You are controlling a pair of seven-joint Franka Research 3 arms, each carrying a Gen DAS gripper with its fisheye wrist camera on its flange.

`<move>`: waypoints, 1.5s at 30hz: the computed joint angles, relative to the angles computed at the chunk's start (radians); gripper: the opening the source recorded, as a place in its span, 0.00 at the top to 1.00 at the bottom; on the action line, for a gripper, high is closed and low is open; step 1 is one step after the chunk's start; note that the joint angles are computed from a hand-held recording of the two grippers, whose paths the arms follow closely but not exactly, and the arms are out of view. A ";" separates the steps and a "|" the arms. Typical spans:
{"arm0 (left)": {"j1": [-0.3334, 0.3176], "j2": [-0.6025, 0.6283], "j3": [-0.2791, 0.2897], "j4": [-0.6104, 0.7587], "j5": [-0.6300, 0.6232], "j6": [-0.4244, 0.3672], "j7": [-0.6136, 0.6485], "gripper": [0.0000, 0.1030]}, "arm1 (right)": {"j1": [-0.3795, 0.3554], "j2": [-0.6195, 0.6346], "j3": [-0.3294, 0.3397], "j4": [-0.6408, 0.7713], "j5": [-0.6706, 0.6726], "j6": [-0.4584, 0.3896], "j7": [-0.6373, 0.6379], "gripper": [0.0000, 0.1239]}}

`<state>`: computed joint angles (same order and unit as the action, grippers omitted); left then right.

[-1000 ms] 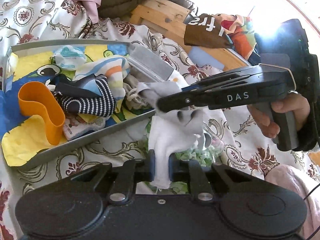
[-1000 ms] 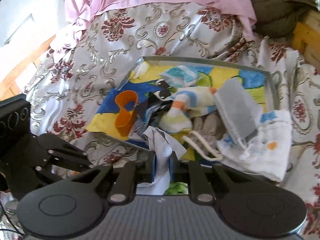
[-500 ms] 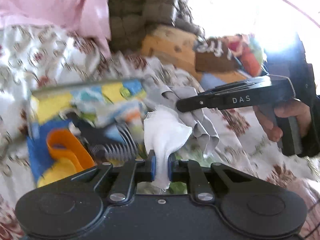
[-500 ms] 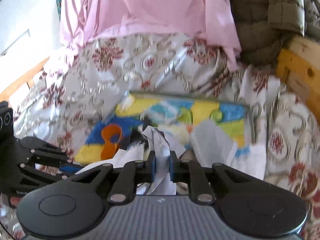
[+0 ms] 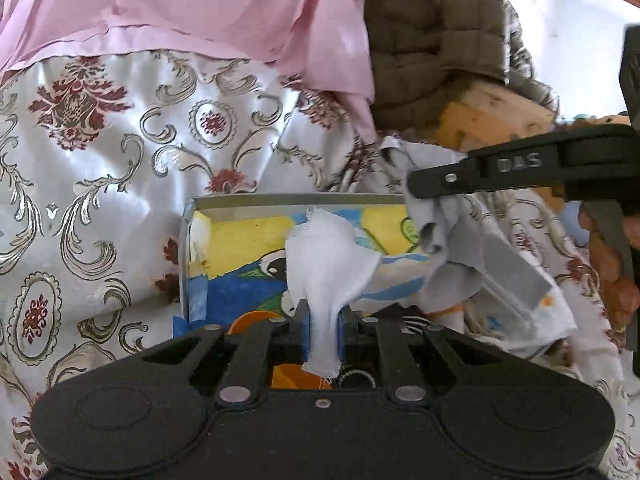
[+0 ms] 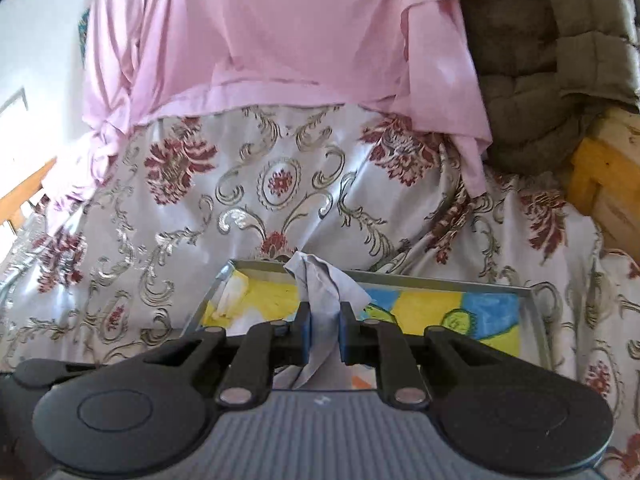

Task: Organize soft objects
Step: 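Carry the tissue and grey cloth with both tools over the tray, then open both tools to release the tissue and cloth into the tray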

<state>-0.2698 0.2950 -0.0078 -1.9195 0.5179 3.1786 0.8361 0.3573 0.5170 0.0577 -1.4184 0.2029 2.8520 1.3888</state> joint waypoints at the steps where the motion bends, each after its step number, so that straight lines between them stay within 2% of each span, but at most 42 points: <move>1: 0.003 0.008 -0.006 0.010 -0.008 -0.012 0.000 0.87 | 0.014 0.014 -0.015 0.019 -0.018 -0.014 0.012 0.88; 6: 0.017 0.032 -0.027 0.039 -0.029 -0.058 -0.003 0.86 | 0.047 0.042 -0.055 0.052 -0.076 -0.052 0.066 0.88; 16: 0.032 0.043 -0.042 0.054 -0.034 -0.113 -0.026 0.84 | 0.055 0.038 -0.089 0.034 -0.144 -0.062 0.141 0.86; 23: 0.054 0.039 -0.070 0.053 -0.047 -0.132 -0.012 0.81 | 0.042 0.017 -0.081 0.001 -0.160 -0.055 0.144 0.83; 27: 0.039 0.034 -0.056 0.053 -0.033 -0.134 -0.032 0.78 | 0.034 0.002 -0.076 -0.019 -0.159 -0.045 0.140 0.82; 30: 0.021 0.028 -0.037 0.052 -0.005 -0.134 -0.063 0.72 | 0.030 -0.013 -0.074 -0.038 -0.157 -0.035 0.137 0.77; 35: -0.003 0.019 -0.015 0.057 0.051 -0.148 -0.118 0.64 | 0.026 -0.049 -0.078 -0.086 -0.157 -0.003 0.137 0.62; 39: -0.032 0.006 0.020 0.056 0.132 -0.147 -0.201 0.49 | 0.016 -0.080 -0.078 -0.126 -0.150 0.030 0.138 0.53; 42: -0.035 -0.003 0.025 0.056 0.176 -0.151 -0.264 0.42 | 0.012 -0.100 -0.083 -0.152 -0.149 0.050 0.143 0.44; 45: -0.058 -0.016 0.054 0.056 0.263 -0.155 -0.369 0.33 | 0.006 -0.119 -0.083 -0.181 -0.145 0.075 0.143 0.36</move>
